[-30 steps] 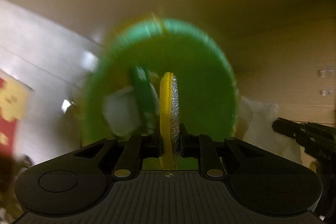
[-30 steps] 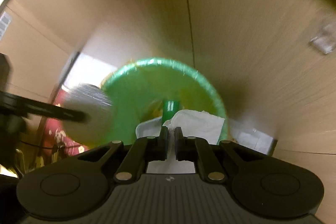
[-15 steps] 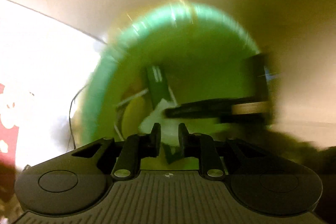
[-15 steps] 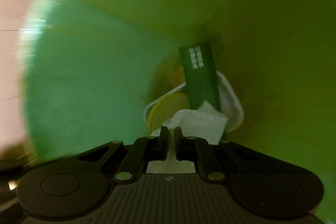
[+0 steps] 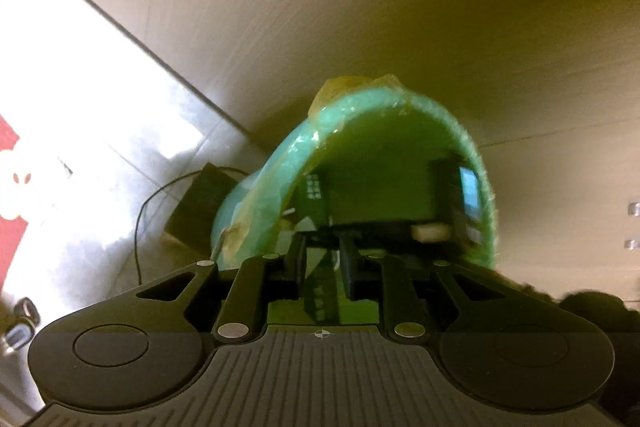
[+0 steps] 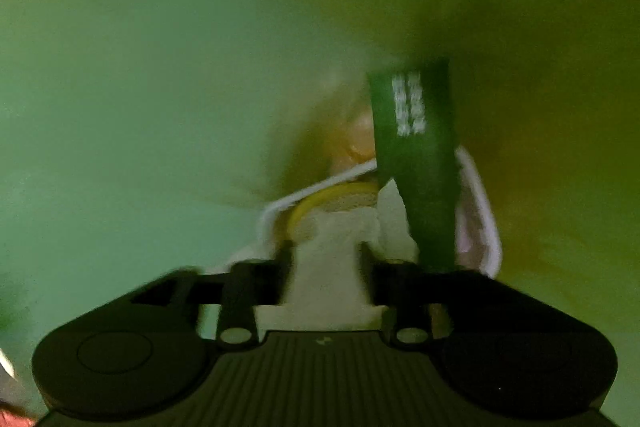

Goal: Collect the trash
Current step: 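Open the right gripper to drop the tissue while the left gripper releases the scrubber, then raise both grippers out of the bin back over the counter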

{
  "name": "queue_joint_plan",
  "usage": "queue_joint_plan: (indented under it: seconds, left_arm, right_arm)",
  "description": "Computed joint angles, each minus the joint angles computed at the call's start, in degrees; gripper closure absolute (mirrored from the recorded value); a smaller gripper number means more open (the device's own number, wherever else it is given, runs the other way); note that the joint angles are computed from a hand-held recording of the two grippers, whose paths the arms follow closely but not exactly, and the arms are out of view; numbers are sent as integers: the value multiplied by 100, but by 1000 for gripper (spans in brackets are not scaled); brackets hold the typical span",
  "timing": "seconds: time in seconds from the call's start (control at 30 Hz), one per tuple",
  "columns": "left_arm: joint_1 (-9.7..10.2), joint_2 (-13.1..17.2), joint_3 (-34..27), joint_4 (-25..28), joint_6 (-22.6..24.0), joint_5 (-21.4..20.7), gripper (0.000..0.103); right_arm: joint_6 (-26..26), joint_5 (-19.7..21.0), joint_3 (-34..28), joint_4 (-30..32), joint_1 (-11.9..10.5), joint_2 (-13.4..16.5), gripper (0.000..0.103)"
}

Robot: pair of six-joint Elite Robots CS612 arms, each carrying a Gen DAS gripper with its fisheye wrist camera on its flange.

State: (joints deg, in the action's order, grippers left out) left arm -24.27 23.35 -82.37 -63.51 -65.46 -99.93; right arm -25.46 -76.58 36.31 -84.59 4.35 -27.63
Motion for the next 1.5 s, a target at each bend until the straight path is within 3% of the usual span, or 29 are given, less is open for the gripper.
queue_joint_plan:
  seconds: [0.1, 0.2, 0.27, 0.3, 0.33, 0.4, 0.47, 0.57, 0.67, 0.73, 0.8, 0.87, 0.93, 0.97, 1.03, 1.1, 1.2, 1.3, 1.4, 1.5]
  left_arm:
    - [-20, 13, 20, -105, -176, 53, 82]
    - [-56, 2, 107, -170, -117, 131, 82]
    - [-71, -2, 105, -112, -62, 215, 82]
    - [-79, -11, 79, -38, -58, 261, 83]
    - [-83, -15, 52, 23, -59, 288, 83]
    - [-82, -23, 21, 124, -86, 304, 82]
    - [-73, -22, 14, 119, -148, 263, 83]
    - [-47, -44, 65, -6, -128, 165, 83]
    - [-37, -54, 134, -179, -212, 136, 82]
    - [-31, -48, 154, -228, -238, 125, 82]
    - [-28, -41, 161, -203, -236, 123, 82]
    - [-31, -35, 145, -153, -245, 135, 82]
    - [-34, -38, 128, -86, -234, 151, 83]
    - [-33, -33, 104, -62, -220, 159, 82]
    - [-31, -18, 69, -25, -245, 176, 82]
    - [-30, -10, 52, 6, -298, 179, 82]
    - [-30, -15, 61, -25, -293, 173, 83]
    - [-53, -36, 108, -60, -218, 188, 82]
    - [-80, -61, 117, 41, -143, 238, 83]
    - [-121, -143, 159, 308, -25, 352, 82]
  right_arm:
    - [-286, -478, 332, -431, 50, -177, 35]
    - [-222, -1142, -54, -62, 135, 195, 36]
    - [-145, -1735, 36, -110, 231, 288, 36]
    - [-111, -1897, 82, -113, 254, 310, 42]
    - [-70, -1928, 63, -31, 244, 340, 64]
    - [146, -1748, -180, 354, 196, 391, 85]
    - [302, -1354, -428, 701, 119, 363, 94]
    - [665, -716, -1123, 1670, -32, 460, 94]
    - [1170, -85, -2356, 3044, -170, 989, 94]
    - [1515, 92, -2875, 3623, -213, 1274, 94]
    - [1959, 190, -2537, 3511, -247, 1184, 92]
    - [2551, 317, -2085, 3024, -300, 1039, 89]
    - [2919, 659, -1820, 2623, -359, 923, 64]
    - [3015, 912, -1581, 2365, -406, 788, 59]
    - [2829, 1111, -1455, 2250, -442, 651, 47]
    - [2468, 884, -1521, 2362, -401, 596, 45]
    - [2155, 466, -2012, 3122, -356, 819, 48]
    - [1871, 709, -1915, 3318, -279, 863, 90]
    - [1862, 949, -1900, 2860, -236, 991, 95]
    - [1685, 423, -2112, 2611, -110, 1148, 93]
